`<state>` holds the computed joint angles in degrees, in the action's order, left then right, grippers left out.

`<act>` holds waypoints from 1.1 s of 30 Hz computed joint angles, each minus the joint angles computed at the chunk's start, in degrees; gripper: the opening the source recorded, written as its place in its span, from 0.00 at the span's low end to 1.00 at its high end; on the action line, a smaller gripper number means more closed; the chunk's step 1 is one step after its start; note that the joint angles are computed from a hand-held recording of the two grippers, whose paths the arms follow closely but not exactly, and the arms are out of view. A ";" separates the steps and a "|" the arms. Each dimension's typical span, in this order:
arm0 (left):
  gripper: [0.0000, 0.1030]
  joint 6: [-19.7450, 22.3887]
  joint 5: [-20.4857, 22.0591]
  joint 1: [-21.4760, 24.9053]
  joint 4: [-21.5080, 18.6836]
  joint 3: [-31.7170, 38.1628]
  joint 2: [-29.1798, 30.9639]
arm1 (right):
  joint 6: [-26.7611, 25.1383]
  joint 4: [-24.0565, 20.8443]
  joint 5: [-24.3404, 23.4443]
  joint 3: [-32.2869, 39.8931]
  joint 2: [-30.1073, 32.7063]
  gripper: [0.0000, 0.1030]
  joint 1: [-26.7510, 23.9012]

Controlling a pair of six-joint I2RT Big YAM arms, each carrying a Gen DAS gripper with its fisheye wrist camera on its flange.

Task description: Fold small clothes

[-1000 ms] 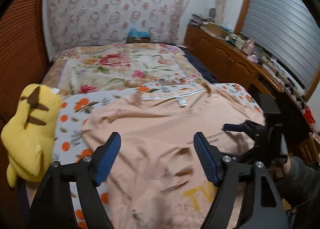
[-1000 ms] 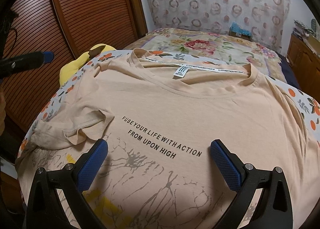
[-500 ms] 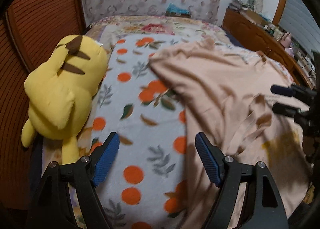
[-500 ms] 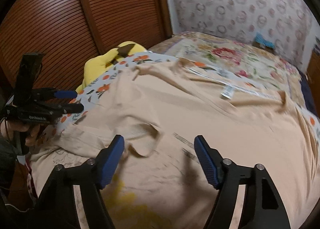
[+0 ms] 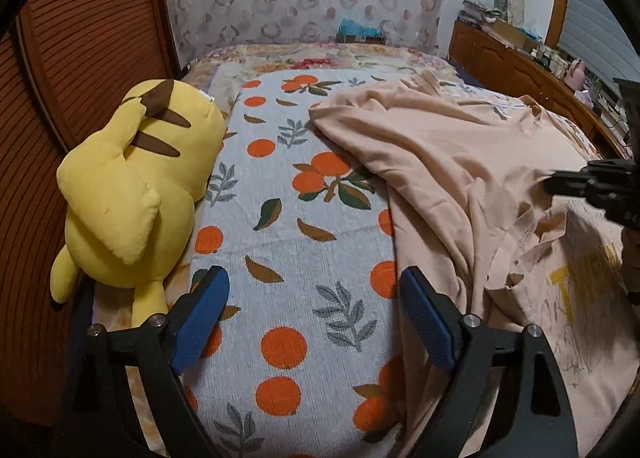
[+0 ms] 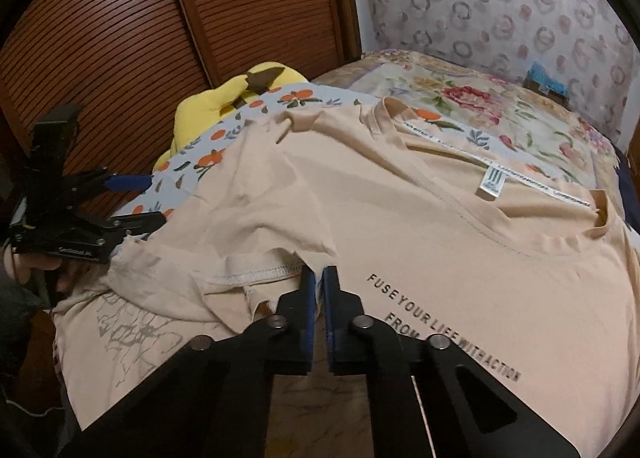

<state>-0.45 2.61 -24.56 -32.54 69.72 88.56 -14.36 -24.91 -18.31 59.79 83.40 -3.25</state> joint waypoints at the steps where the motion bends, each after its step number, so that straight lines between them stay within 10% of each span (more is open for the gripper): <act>1: 0.86 0.00 0.08 0.07 0.04 -0.03 0.00 | 0.15 1.01 0.13 -0.93 -1.00 0.01 -0.33; 10: 1.00 -1.46 -1.07 0.05 -1.05 0.56 0.64 | 3.13 3.84 7.62 -4.50 -3.95 0.01 -2.01; 17: 1.00 -1.40 -0.90 0.19 -1.01 0.56 0.66 | 4.52 4.28 11.04 -5.31 -5.64 0.46 0.03; 25: 0.98 -0.93 0.27 0.41 -0.97 1.69 0.45 | 3.85 4.33 11.67 -5.86 -5.22 0.46 -1.19; 33: 0.64 -0.19 8.54 -0.45 -4.18 10.80 5.32 | 4.87 3.52 15.73 -5.87 -4.91 0.55 -3.80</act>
